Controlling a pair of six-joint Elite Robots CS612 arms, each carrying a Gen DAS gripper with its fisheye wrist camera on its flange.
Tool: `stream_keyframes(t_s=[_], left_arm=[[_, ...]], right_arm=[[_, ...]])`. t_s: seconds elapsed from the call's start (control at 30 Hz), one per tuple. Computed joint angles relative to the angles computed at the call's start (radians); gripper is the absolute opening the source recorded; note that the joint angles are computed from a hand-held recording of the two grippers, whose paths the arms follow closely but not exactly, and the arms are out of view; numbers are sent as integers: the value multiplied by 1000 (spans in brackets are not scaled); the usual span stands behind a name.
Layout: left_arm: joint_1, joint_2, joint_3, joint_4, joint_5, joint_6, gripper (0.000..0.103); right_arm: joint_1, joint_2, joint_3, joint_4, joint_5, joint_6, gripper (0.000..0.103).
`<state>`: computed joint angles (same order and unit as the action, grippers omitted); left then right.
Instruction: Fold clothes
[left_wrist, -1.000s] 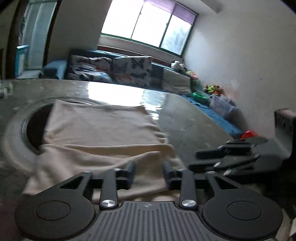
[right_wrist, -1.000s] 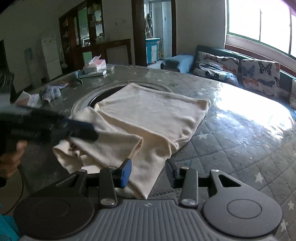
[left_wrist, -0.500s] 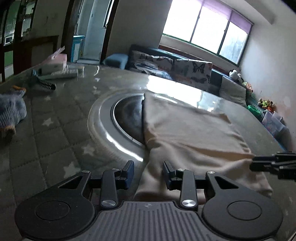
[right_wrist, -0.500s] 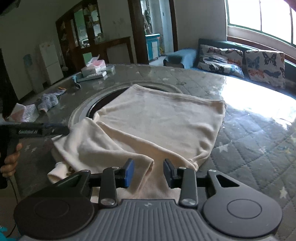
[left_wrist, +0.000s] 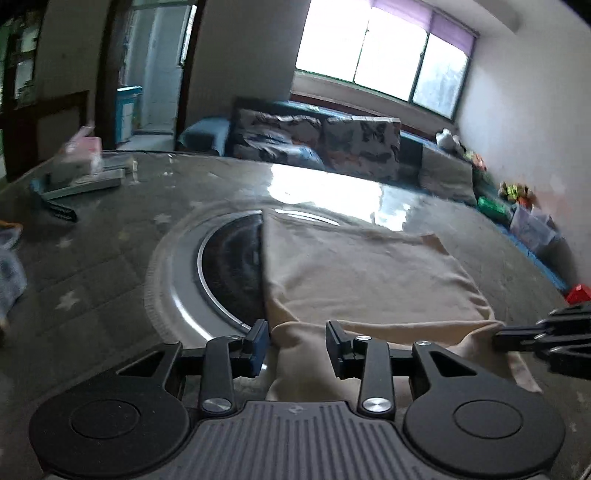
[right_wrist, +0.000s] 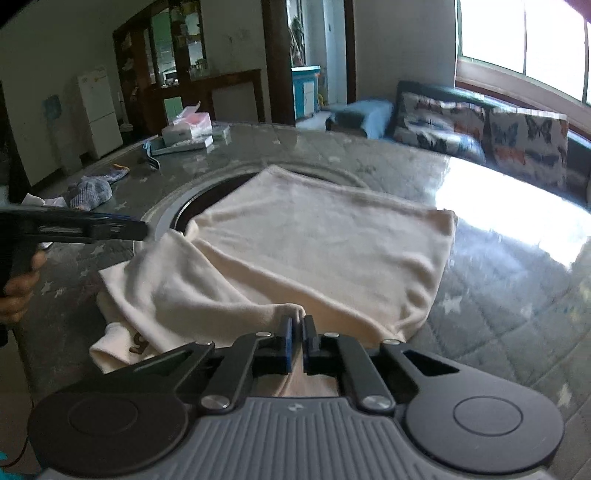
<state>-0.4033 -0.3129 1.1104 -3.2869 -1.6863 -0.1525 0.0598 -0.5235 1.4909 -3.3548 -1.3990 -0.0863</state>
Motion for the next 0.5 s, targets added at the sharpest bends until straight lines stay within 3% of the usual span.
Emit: stream_keyframes(t_s=[0.13, 0.17, 0.2, 0.33, 0.5], left_arm=[[-6, 24, -47, 65, 18, 20, 32], [-8, 27, -47, 59, 32, 30, 18], [-11, 29, -44, 48, 52, 36, 15], [-11, 31, -33, 20, 64, 4, 14], [-9, 16, -14, -6, 50, 12, 17]], right_arm=[[9, -9, 12, -72, -47, -22, 4], [12, -12, 15, -86, -63, -21, 4], [15, -14, 16, -93, -84, -23, 3], [17, -1, -7, -27, -153, -14, 4], [16, 5, -12, -26, -133, -17, 5]])
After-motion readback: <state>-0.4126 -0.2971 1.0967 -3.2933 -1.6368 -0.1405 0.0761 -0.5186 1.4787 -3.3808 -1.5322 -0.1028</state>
